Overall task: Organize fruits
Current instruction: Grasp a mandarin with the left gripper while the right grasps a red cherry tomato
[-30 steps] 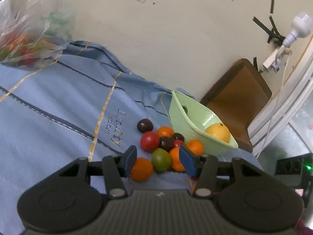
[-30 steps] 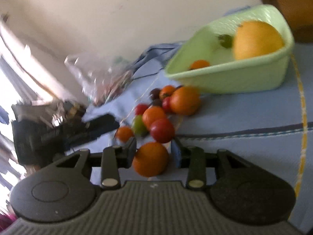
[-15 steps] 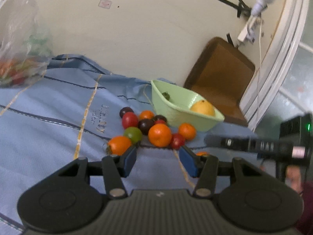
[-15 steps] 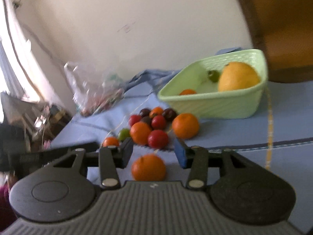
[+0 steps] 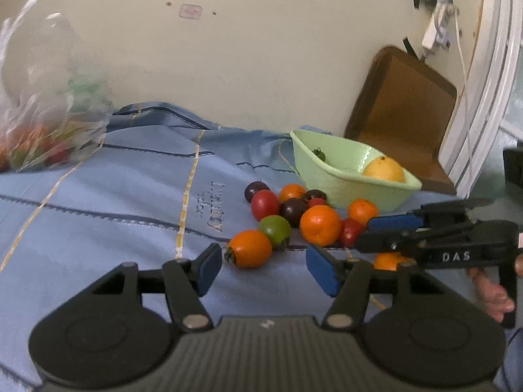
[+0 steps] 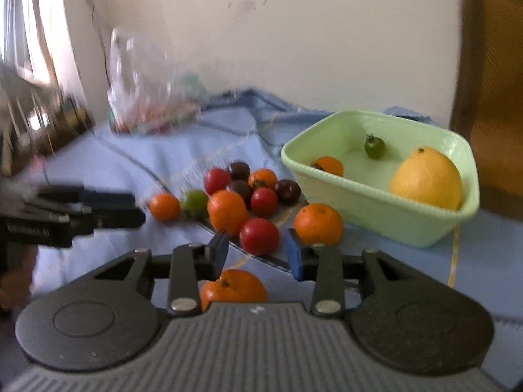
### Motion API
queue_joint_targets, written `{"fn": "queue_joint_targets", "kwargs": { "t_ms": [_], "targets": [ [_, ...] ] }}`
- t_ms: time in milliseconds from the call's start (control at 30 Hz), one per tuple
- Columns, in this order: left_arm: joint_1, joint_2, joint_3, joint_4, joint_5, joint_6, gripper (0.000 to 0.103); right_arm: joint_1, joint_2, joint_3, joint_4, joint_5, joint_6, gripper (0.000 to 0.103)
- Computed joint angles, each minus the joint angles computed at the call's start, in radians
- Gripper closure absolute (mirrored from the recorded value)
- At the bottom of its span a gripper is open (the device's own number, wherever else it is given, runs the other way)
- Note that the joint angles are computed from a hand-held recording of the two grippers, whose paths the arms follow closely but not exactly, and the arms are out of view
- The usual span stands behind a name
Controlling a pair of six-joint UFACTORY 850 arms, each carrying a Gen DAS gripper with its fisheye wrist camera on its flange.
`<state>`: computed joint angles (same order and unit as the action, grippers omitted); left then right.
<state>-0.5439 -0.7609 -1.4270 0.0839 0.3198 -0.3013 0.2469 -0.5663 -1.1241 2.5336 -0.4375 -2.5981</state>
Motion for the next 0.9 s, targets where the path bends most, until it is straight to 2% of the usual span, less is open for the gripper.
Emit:
{"fn": "queue_joint_targets", "kwargs": {
  "t_ms": [133, 267, 333, 400, 467, 567, 633, 667, 733, 800, 867, 900],
  "targets": [
    [-0.007, -0.027, -0.039, -0.093, -0.046, 0.107, 0.044, 0.003, -0.016, -0.034, -0.034, 0.045, -0.016, 0.062],
    [-0.012, 0.005, 0.011, -0.17, 0.016, 0.165, 0.044, -0.006, -0.036, -0.053, -0.123, 0.034, 0.078, 0.062],
    [-0.009, 0.027, 0.041, -0.13, 0.044, 0.104, 0.044, -0.011, -0.047, -0.071, -0.194, 0.035, 0.182, 0.067],
    [-0.008, 0.044, 0.062, -0.079, 0.062, 0.047, 0.044, -0.015, -0.048, -0.073, -0.204, 0.034, 0.208, 0.071],
    [-0.009, 0.055, 0.074, 0.017, 0.07, -0.036, 0.044, -0.015, -0.028, -0.046, -0.13, 0.019, 0.154, 0.072],
    [-0.02, 0.051, 0.065, 0.203, 0.069, -0.171, 0.043, -0.048, 0.011, 0.02, -0.076, -0.072, 0.175, 0.072],
    [-0.036, 0.032, 0.033, 0.3, 0.055, -0.229, 0.038, -0.07, 0.037, 0.069, -0.044, -0.118, 0.186, 0.072],
    [-0.046, 0.02, 0.015, 0.325, 0.045, -0.239, 0.036, -0.077, 0.051, 0.094, -0.012, -0.13, 0.168, 0.072],
    [-0.067, -0.009, -0.031, 0.376, 0.023, -0.26, 0.022, -0.089, 0.076, 0.14, 0.042, -0.137, 0.135, 0.071],
    [-0.086, -0.039, -0.076, 0.402, 0.012, -0.244, 0.022, -0.101, 0.093, 0.176, 0.073, -0.143, 0.12, 0.071],
    [-0.108, -0.072, -0.128, 0.347, -0.031, -0.154, 0.024, -0.108, 0.102, 0.2, 0.097, -0.146, 0.106, 0.071],
    [-0.115, -0.089, -0.155, 0.32, -0.061, -0.121, 0.029, -0.11, 0.103, 0.207, 0.101, -0.149, 0.104, 0.071]
  ]
}}
